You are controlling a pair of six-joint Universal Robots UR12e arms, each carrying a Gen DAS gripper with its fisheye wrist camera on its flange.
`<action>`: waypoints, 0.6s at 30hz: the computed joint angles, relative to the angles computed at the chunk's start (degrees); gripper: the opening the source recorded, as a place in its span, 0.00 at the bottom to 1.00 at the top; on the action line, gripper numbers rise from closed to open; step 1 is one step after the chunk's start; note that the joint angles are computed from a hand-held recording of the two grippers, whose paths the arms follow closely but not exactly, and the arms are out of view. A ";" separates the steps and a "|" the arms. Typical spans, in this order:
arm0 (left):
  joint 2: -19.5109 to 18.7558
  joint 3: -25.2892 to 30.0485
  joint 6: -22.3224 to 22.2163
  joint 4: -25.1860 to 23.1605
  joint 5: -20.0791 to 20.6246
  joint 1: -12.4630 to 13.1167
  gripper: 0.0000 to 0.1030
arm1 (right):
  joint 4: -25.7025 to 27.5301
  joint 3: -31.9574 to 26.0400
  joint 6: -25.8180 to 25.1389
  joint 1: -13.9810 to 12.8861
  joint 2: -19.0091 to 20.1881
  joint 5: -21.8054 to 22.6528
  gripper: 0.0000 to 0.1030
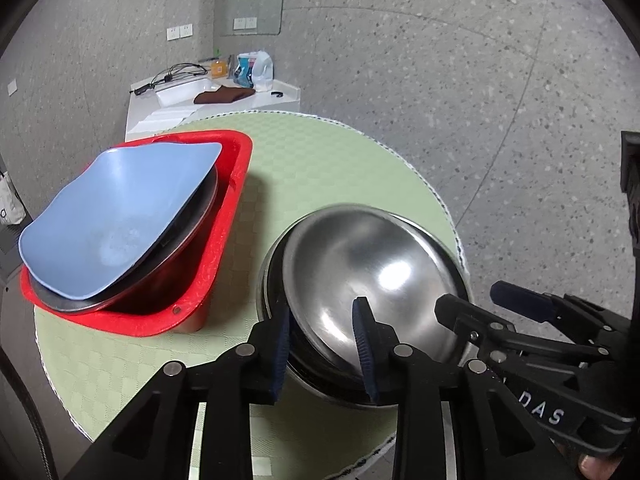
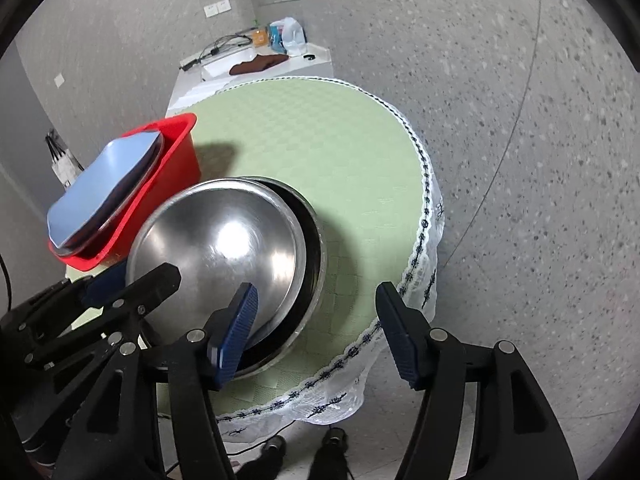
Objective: Organize plates and bowls
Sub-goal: 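Open both tools and pull back from the bowl stack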
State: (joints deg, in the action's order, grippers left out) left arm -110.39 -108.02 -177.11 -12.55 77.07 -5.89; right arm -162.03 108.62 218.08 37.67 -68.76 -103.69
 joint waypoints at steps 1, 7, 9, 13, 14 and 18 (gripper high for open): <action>0.10 -0.13 0.08 -0.07 0.12 -0.08 0.30 | -0.46 0.32 0.25 -0.01 -0.16 -0.03 0.61; 1.09 -1.55 -1.15 1.42 0.55 -0.57 0.41 | -3.24 1.83 1.49 -0.18 -0.83 0.31 0.62; 1.62 -2.45 -2.73 3.41 3.52 -1.07 0.61 | -4.04 2.35 1.95 -0.20 -1.18 0.11 0.62; 2.14 -3.52 -4.84 5.23 3.61 -1.05 0.69 | -5.45 3.44 2.50 -0.65 -1.82 0.62 0.68; 2.20 -3.64 -4.97 5.12 4.00 -1.20 0.69 | -5.87 3.65 2.67 -0.68 -1.88 0.67 0.68; 2.66 -4.50 -7.54 5.39 5.40 -1.76 0.72 | -6.62 3.81 1.73 -0.64 -1.81 1.07 0.68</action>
State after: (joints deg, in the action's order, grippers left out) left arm -107.73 -112.52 -184.65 -7.16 82.47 -7.66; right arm -168.66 112.43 219.81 37.04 -70.57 -102.61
